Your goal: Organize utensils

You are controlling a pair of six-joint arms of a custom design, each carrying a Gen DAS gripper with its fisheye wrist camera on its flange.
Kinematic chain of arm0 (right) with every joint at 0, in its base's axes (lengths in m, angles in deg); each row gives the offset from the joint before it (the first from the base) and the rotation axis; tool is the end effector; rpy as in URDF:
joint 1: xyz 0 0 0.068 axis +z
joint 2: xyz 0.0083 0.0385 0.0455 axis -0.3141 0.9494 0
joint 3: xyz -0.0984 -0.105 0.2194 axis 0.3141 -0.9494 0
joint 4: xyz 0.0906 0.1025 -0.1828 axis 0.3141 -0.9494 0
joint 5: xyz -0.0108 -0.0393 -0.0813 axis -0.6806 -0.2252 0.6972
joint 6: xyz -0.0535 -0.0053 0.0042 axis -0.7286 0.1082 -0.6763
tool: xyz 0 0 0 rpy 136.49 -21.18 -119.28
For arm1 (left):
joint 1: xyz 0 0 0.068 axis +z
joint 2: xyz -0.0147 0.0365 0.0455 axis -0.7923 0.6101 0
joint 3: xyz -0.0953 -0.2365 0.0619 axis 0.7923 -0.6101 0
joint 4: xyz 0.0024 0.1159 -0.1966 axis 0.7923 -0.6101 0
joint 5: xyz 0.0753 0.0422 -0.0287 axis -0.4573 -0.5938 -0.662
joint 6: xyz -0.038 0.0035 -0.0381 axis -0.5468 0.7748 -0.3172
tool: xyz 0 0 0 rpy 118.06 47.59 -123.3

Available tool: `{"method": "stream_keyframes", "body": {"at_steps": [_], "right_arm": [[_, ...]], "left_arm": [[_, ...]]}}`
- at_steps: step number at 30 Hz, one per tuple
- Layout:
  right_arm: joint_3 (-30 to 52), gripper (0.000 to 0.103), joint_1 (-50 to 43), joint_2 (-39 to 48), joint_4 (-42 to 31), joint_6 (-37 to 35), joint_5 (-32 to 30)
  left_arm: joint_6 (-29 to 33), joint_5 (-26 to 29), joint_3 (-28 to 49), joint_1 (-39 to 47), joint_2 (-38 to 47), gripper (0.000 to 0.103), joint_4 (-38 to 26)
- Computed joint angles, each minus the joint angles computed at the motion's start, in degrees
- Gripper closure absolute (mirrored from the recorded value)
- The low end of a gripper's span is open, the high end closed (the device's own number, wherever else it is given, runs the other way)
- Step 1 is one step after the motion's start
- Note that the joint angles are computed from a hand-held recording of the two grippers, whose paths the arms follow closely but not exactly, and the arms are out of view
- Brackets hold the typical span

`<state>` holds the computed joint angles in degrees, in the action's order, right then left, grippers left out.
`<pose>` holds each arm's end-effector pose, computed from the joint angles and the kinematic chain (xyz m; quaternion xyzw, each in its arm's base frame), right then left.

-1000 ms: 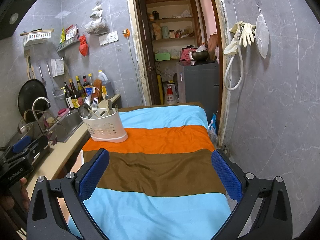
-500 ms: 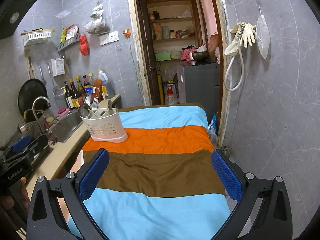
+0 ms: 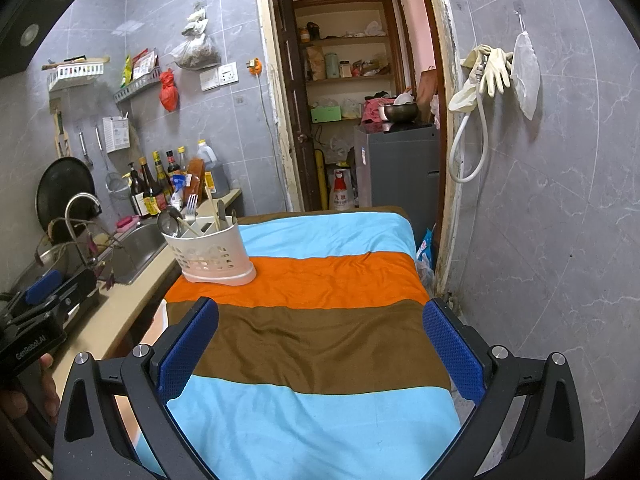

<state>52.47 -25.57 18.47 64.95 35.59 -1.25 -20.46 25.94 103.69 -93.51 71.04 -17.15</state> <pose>0.2570 -0.0200 0.2142 -0.0743 0.8744 0.1047 0.4679 0.2171 -0.1597 0.1951 -0.0586 0.8417 -0.0099 0.5367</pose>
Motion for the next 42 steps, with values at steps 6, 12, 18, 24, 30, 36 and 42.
{"method": "stream_keyframes", "body": {"at_steps": [6, 12, 18, 24, 30, 36, 42], "right_arm": [[0.5, 0.0, -0.1, 0.2, -0.3, -0.1, -0.1], [0.4, 0.0, -0.2, 0.2, -0.2, -0.2, -0.2], [0.4, 0.0, -0.1, 0.2, -0.3, -0.1, 0.0], [0.7, 0.0, 0.0, 0.3, -0.5, -0.1, -0.1], [0.9, 0.0, 0.1, 0.4, -0.6, 0.0, 0.1], [0.5, 0.0, 0.2, 0.1, -0.3, 0.0, 0.2], [0.5, 0.0, 0.6, 0.1, -0.4, 0.2, 0.4]], "left_arm": [[0.0, 0.0, 0.3, 0.1, 0.0, 0.007, -0.1], [-0.4, -1.3, 1.5, -0.3, 0.3, 0.007, -1.2], [-1.5, -1.5, 3.5, -0.3, 1.0, 0.007, -3.2], [-1.1, -3.4, 3.7, -1.6, 2.0, 0.007, -1.9], [-0.8, -3.9, 2.5, -1.9, 2.1, 0.007, -0.3], [-0.9, -4.0, 1.5, -1.9, 1.8, 0.007, 0.3], [-1.1, -4.2, 0.5, -2.0, 1.2, 0.007, 0.6]]}}
